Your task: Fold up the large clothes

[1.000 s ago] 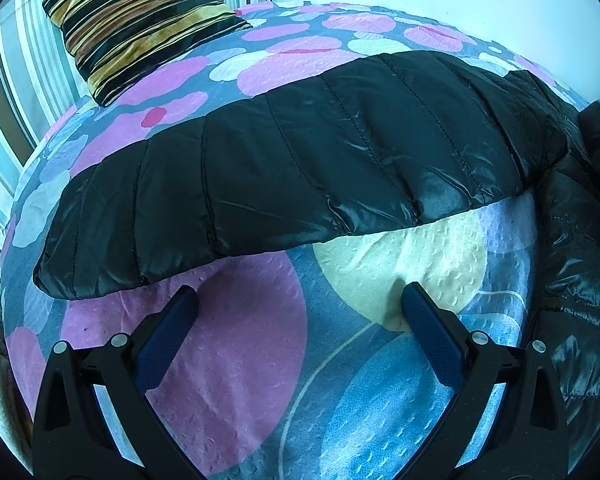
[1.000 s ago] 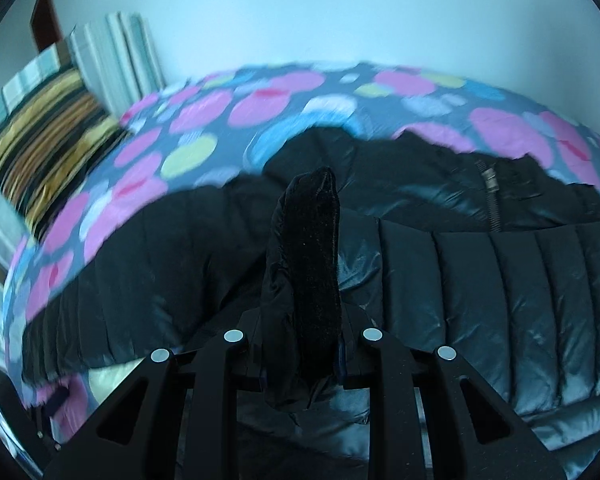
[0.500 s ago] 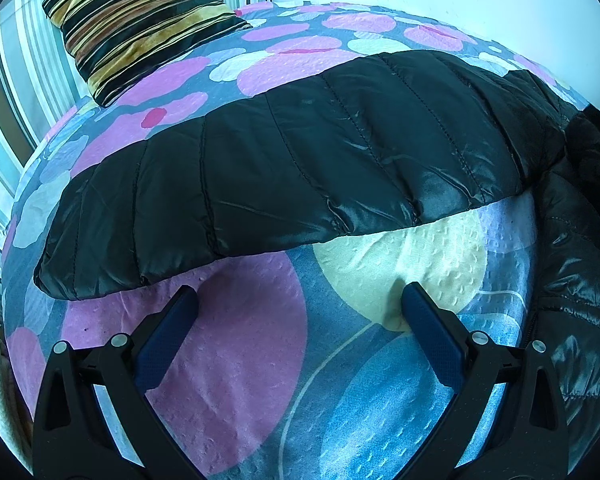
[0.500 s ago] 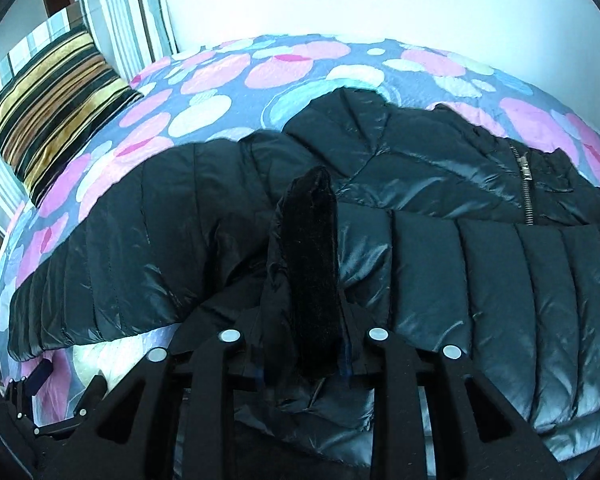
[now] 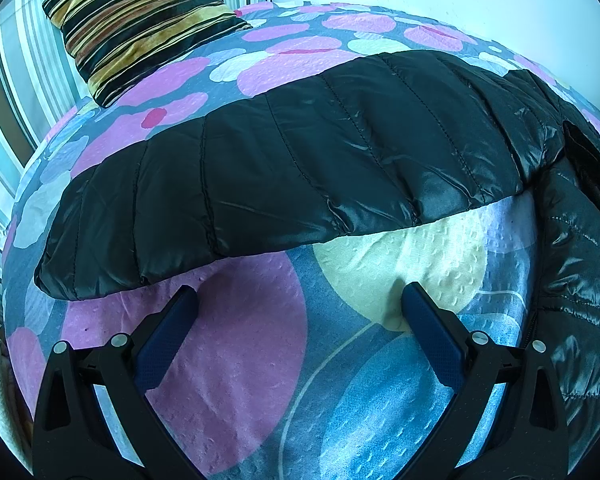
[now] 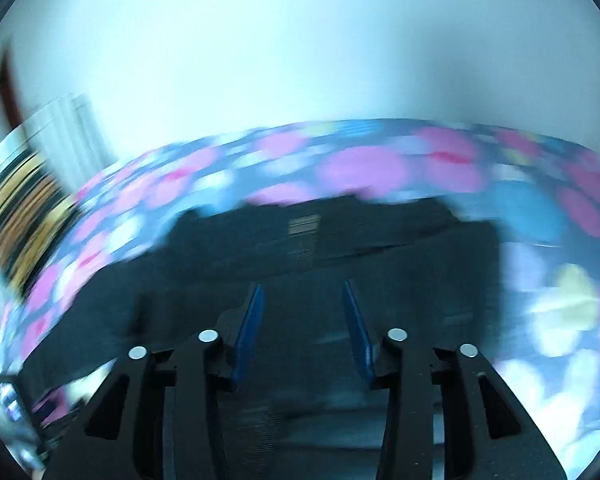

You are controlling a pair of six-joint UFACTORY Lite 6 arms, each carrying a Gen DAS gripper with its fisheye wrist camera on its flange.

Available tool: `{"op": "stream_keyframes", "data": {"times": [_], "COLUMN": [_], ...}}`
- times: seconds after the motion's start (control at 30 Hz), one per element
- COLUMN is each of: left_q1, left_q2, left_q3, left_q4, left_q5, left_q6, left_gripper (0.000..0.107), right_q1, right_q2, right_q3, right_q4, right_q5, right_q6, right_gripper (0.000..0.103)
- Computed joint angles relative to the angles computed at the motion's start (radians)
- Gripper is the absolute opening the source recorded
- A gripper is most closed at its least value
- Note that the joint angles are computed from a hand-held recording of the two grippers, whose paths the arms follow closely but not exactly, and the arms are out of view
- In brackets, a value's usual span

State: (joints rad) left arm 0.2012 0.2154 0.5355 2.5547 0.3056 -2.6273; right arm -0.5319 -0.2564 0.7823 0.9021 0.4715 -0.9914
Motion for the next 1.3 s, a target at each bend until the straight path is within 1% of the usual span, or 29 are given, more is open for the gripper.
{"op": "stream_keyframes", "data": {"times": [0.03,0.07,0.13,0.17,0.2,0.27,0.33,0.4,0.5,0.53,0.57,0.63,0.73,0.9,0.93,1.03,1.1,1.13,1.2,1.27,1.3], "left_q1": [-0.001,-0.001,-0.002,-0.007,-0.008,-0.012,-0.014,-0.014,-0.015,-0.017,-0.015,-0.016,-0.017,-0.012,-0.012,-0.011,-0.013,-0.012,-0.014,-0.014,-0.013], "left_q2": [0.000,0.000,0.002,0.000,0.001,-0.001,-0.001,-0.002,-0.002,-0.002,-0.002,-0.006,-0.008,-0.010,-0.007,-0.006,-0.006,-0.006,-0.006,-0.007,-0.008], "left_q3": [0.000,0.000,0.000,-0.001,0.000,-0.001,-0.001,-0.001,-0.001,0.000,0.001,-0.001,-0.004,-0.007,-0.006,-0.006,-0.005,-0.005,-0.005,-0.005,-0.006], "left_q4": [0.001,0.001,-0.006,-0.020,-0.026,-0.041,-0.044,-0.046,-0.052,-0.060,-0.060,-0.058,-0.052,-0.039,-0.035,-0.029,-0.036,-0.035,-0.041,-0.044,-0.041], "left_q5": [0.000,0.000,0.003,0.004,0.006,0.006,0.006,0.007,0.007,0.007,0.006,0.005,0.004,0.005,0.007,0.007,0.008,0.008,0.008,0.008,0.008], "left_q6": [-0.001,-0.001,0.005,0.016,0.022,0.034,0.036,0.038,0.044,0.052,0.052,0.050,0.041,0.032,0.028,0.022,0.028,0.027,0.032,0.036,0.033], "left_gripper": [0.101,0.101,0.101,0.101,0.101,0.101,0.101,0.101,0.101,0.101,0.101,0.101,0.101,0.101,0.101,0.101,0.101,0.101,0.101,0.101,0.101], "right_q1": [-0.089,-0.136,-0.216,-0.242,-0.258,-0.262,-0.232,-0.189,-0.137,-0.123,-0.118,-0.118,-0.138,-0.221,-0.234,-0.260,-0.251,-0.233,-0.212,-0.198,-0.190], "right_q2": [0.084,0.147,0.290,0.375,0.462,0.591,0.647,0.680,0.775,0.826,0.843,0.836,0.800,0.578,0.525,0.446,0.454,0.477,0.553,0.616,0.625], "right_q3": [0.058,0.106,0.213,0.279,0.351,0.454,0.481,0.485,0.527,0.550,0.546,0.526,0.514,0.327,0.281,0.194,0.179,0.174,0.200,0.208,0.193], "right_q4": [0.023,0.038,0.076,0.060,0.024,-0.026,-0.006,-0.009,-0.116,-0.133,-0.107,-0.057,-0.026,0.166,0.191,0.221,0.201,0.211,0.201,0.280,0.371], "right_q5": [-0.006,-0.017,-0.073,-0.104,-0.107,-0.089,-0.097,-0.111,-0.104,-0.113,-0.132,-0.144,-0.112,-0.076,-0.067,-0.035,-0.041,-0.073,-0.100,-0.114,-0.134], "right_q6": [-0.035,-0.051,-0.083,-0.058,-0.009,0.055,0.025,0.006,0.093,0.104,0.078,0.027,-0.007,-0.223,-0.256,-0.304,-0.290,-0.301,-0.292,-0.371,-0.463], "right_gripper": [0.030,0.027,0.023,0.022,0.019,0.016,0.013,0.012,0.012,0.012,0.011,0.011,0.011,0.011,0.011,0.011,0.011,0.011,0.011,0.010,0.010]}}
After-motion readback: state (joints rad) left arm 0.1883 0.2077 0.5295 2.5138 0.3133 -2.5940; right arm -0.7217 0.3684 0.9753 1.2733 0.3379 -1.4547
